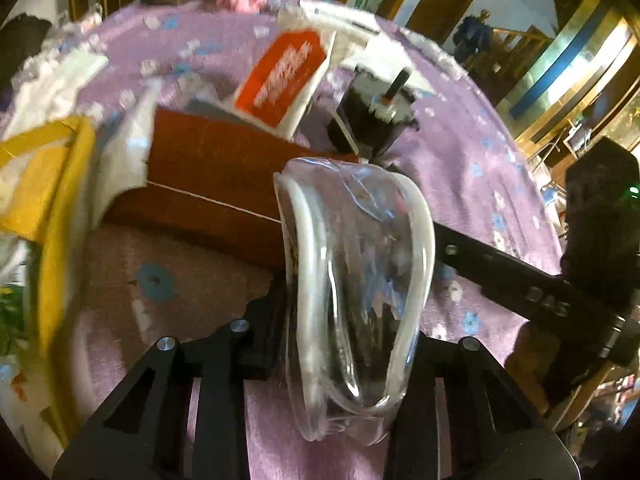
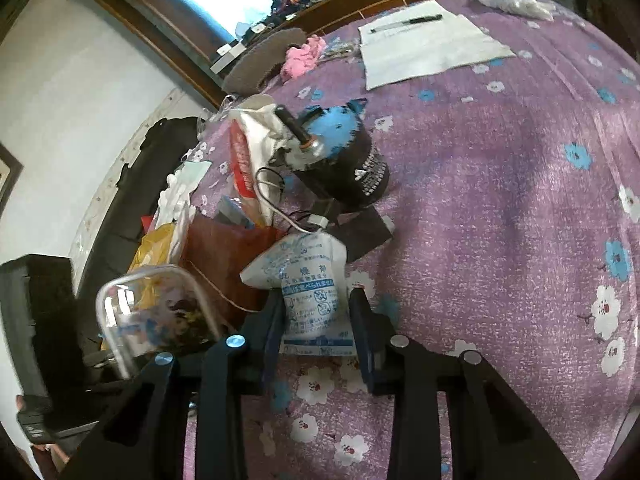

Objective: Organize soft objects
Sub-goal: 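Carry the box and medicine bag into the tray and open both tools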

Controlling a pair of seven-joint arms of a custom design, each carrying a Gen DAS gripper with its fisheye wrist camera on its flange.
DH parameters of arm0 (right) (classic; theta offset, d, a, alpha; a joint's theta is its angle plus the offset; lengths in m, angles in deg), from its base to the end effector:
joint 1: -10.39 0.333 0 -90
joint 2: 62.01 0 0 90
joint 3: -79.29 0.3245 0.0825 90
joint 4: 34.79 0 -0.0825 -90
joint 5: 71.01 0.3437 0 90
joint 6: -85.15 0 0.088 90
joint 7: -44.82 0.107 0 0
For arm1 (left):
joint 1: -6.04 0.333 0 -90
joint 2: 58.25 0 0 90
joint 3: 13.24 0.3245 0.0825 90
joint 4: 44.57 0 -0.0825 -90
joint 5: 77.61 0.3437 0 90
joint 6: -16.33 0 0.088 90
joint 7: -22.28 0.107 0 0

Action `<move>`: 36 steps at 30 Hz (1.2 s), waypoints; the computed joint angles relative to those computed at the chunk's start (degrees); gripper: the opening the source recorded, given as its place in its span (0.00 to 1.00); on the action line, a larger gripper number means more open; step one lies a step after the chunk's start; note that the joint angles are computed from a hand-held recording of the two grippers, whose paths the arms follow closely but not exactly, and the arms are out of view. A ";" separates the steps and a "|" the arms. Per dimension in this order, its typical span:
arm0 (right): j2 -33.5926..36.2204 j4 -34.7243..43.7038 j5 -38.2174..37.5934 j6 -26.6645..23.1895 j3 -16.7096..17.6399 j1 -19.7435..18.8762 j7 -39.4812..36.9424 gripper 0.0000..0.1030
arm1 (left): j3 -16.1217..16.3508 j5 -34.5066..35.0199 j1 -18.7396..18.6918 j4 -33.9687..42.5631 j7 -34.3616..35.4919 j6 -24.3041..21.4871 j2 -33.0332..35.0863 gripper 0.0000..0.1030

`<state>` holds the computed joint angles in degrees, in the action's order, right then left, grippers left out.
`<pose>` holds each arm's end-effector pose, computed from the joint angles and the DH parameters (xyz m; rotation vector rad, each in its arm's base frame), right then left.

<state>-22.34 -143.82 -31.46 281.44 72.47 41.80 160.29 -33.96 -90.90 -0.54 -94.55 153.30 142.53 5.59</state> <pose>0.6053 0.2101 0.2664 -0.9911 2.1329 -0.3018 0.7487 -0.2423 0.2806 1.0478 -2.7358 0.8448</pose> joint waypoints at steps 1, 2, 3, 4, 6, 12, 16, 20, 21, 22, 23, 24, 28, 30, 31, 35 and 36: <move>0.08 0.07 0.47 0.09 -1.35 1.37 -0.21 0.30 | -0.70 -0.88 1.11 -2.46 0.66 0.99 -1.48 0.28; 0.12 0.00 0.88 0.41 -2.41 2.46 -0.49 0.30 | -1.30 -1.75 2.12 -4.64 1.22 1.67 -2.70 0.28; 0.15 -0.07 1.11 1.05 -2.79 2.95 -0.81 0.30 | -2.20 -3.05 3.63 -7.22 1.96 2.28 -4.42 0.28; 0.08 -0.22 0.99 2.29 -2.33 2.80 -1.25 0.29 | -2.56 -3.84 4.44 -8.67 2.53 2.86 -5.26 0.28; 0.06 -0.27 1.23 3.83 -1.40 2.28 -2.42 0.29 | -3.85 -6.24 7.00 -11.87 3.93 2.90 -7.70 0.28; 0.25 0.00 2.49 7.97 1.95 0.25 -5.98 0.29 | -4.49 -11.42 11.49 -14.87 5.50 1.06 -10.91 0.28; 0.40 -0.01 3.14 11.22 4.56 -1.35 -8.12 0.29 | -3.30 -13.33 12.95 -15.80 5.18 1.44 -11.96 0.28; 0.59 0.12 3.21 12.63 6.92 -3.18 -9.39 0.29 | -2.88 -14.50 14.36 -14.84 4.58 -0.60 -11.48 0.28; 0.60 0.08 3.24 13.03 7.31 -3.45 -9.60 0.29 | -2.97 -14.99 14.81 -15.23 4.68 -1.03 -11.68 0.28; 0.63 0.00 3.00 13.55 7.82 -3.88 -9.68 0.29 | -2.89 -15.24 14.80 -15.13 4.52 -1.28 -11.58 0.28; 0.61 -0.13 2.82 13.99 8.32 -4.25 -9.70 0.29 | -2.91 -15.61 15.10 -15.14 4.54 -1.74 -11.59 0.28; 0.63 -0.23 2.44 14.48 8.85 -4.72 -9.63 0.29 | -2.91 -15.92 15.41 -15.49 4.83 -1.96 -11.82 0.28; 0.65 -0.34 1.62 15.48 9.94 -5.49 -9.83 0.29 | -2.63 -17.33 16.69 -13.64 4.39 -3.65 -10.74 0.28; 0.64 -0.38 1.84 16.02 9.98 -5.29 -10.20 0.29 | -2.43 -17.84 17.30 -12.37 4.04 -4.39 -10.04 0.28; 0.62 -0.51 1.63 16.46 10.24 -5.45 -10.17 0.29 | -2.41 -18.29 17.80 -12.21 4.18 -4.19 -9.89 0.28; 0.59 -0.99 1.20 17.59 11.21 -6.26 -9.54 0.29 | -1.75 -18.36 18.39 -7.54 1.94 -6.57 -7.38 0.28; 0.56 -1.17 0.92 17.76 11.49 -6.55 -9.24 0.29 | -1.53 -18.34 18.51 -7.77 1.87 -5.76 -7.56 0.28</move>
<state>-21.78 -145.00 -30.54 299.20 83.96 35.25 151.05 -35.49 -109.24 17.98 -102.32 155.17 136.77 -1.97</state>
